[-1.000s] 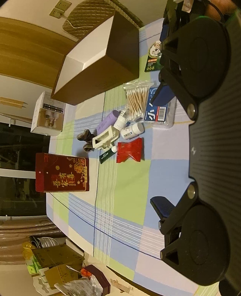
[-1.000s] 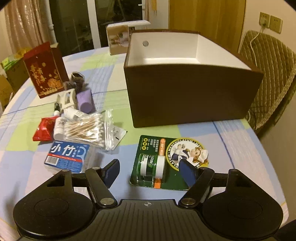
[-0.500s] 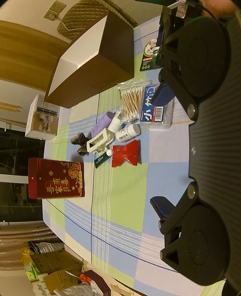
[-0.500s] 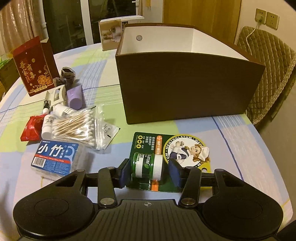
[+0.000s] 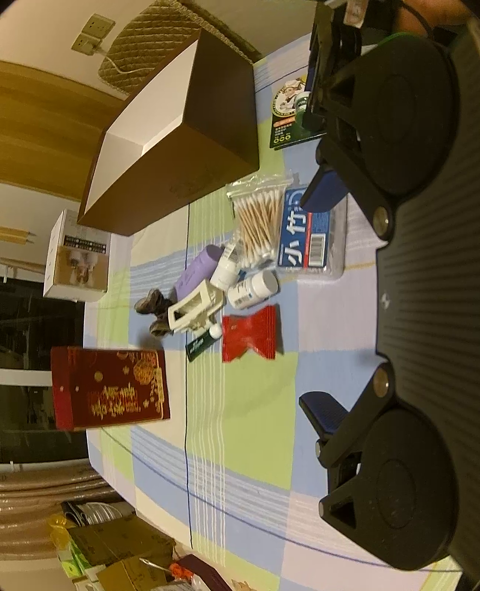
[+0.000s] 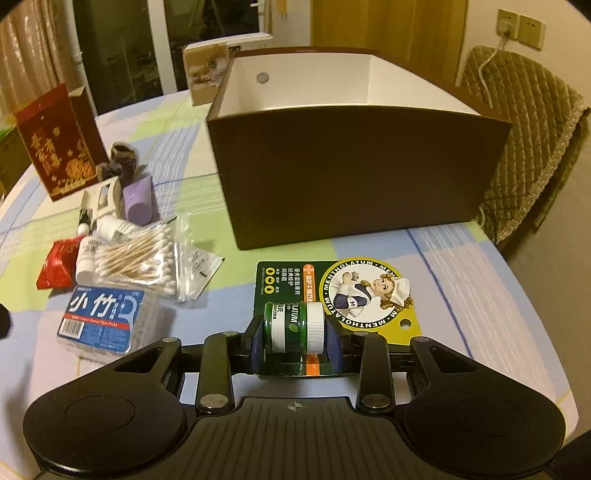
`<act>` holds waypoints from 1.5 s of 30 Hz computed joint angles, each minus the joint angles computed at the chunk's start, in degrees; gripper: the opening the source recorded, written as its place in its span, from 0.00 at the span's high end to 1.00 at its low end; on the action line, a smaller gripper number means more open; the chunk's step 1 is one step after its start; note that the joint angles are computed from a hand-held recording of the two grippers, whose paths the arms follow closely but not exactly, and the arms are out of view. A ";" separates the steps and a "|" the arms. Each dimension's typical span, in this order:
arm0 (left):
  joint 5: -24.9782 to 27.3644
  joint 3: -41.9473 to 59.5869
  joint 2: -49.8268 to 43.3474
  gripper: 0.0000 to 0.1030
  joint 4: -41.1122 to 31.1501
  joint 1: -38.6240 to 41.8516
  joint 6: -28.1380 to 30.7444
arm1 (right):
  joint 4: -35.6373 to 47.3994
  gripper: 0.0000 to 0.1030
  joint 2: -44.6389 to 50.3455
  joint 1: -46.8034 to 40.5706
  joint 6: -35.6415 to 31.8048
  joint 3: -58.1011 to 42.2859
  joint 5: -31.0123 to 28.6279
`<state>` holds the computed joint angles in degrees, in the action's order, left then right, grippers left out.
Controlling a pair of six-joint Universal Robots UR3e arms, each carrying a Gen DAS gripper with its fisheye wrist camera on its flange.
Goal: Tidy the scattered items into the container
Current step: 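Carry the ointment card toward the box while the left tool grasps the blue floss box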
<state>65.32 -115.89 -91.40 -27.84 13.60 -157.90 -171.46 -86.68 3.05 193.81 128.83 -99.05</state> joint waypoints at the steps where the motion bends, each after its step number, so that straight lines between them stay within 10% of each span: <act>1: 0.09 0.30 -0.86 0.02 0.61 -0.75 -0.33 | 0.29 0.64 -0.67 -0.33 0.20 0.28 -0.01; 19: 8.51 8.64 -17.78 0.02 8.92 -14.25 -5.09 | 2.40 0.64 -4.82 -4.12 0.88 2.42 2.46; 45: 10.79 9.12 -18.82 0.19 8.68 -15.24 -4.39 | 2.99 0.64 -4.28 -4.14 0.86 1.78 3.55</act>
<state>76.12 -106.77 -110.22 -19.16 -1.64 -162.28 -168.47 -90.96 -1.09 194.67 130.62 -95.50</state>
